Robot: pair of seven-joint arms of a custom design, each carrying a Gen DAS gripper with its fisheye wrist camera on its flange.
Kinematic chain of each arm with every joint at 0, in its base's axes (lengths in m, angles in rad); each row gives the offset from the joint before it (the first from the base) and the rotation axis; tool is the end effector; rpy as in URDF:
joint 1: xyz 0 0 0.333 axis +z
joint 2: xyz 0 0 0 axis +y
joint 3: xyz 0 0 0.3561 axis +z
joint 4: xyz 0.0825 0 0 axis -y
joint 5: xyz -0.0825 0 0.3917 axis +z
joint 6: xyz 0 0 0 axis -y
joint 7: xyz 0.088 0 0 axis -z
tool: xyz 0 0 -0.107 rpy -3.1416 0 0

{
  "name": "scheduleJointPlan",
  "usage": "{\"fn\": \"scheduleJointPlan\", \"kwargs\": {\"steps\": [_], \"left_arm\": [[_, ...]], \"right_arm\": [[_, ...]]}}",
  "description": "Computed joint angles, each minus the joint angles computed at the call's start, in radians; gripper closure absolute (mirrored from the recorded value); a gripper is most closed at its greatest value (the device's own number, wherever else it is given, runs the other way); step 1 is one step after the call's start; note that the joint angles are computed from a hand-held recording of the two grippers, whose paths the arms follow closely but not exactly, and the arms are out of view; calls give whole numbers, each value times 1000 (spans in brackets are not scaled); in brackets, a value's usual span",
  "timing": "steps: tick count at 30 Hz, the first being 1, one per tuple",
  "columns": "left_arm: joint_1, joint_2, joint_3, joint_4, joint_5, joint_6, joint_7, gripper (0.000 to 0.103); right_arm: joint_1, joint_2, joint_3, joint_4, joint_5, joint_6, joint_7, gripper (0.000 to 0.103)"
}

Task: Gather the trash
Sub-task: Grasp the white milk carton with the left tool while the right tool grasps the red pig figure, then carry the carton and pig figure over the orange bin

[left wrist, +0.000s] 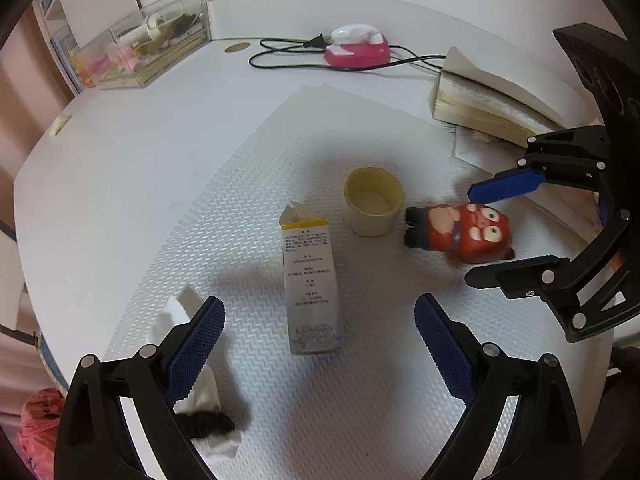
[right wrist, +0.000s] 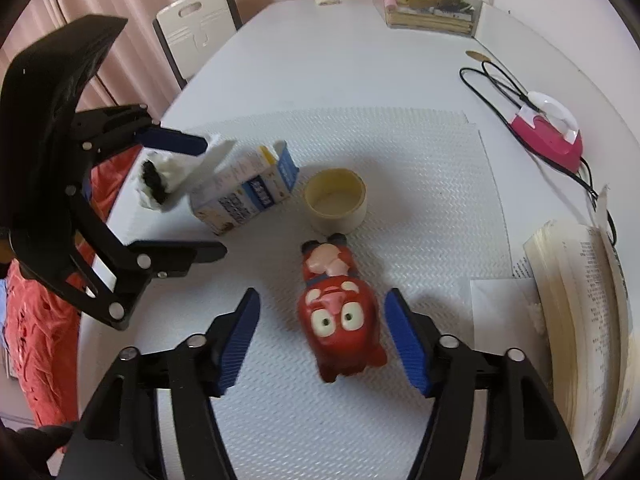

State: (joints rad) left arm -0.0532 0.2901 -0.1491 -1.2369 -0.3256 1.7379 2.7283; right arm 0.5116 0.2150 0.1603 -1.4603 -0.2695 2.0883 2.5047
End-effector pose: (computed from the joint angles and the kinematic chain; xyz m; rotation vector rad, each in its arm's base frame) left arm 0.6600 -0.1461 0.6717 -0.3598 2.9634 -0.6282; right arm 0.5466 0.4012 0.6448 -1.7261 2.0867 -0.3013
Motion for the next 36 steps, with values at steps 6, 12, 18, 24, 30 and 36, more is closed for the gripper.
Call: {"fn": "scheduleJointPlan", "kwargs": {"steps": [6,12,18,24,30,36], "left_arm": [[-10,15,1,-2,22,-1,-15,36],[-15,12,4,-22,38,21,-11,61],[-6,20,5,7,40,-16,-23,76],[7,-29,9,-41,22,-8,-10,76],[27,-90,17,-90,-2,-20,8,76],[58,-170,35,-151,-38,-30,36,76]], "right_arm": [[-9,-1,1,-25,23,9,-16,60],[-8,-14,2,-53,13,37,-11,63],[-2,-41,6,-81,6,63,20,63],[1,-63,10,-88,3,75,34,63],[13,-69,18,-60,-8,59,5,63],[42,-75,33,-18,-18,23,-14,63]]}}
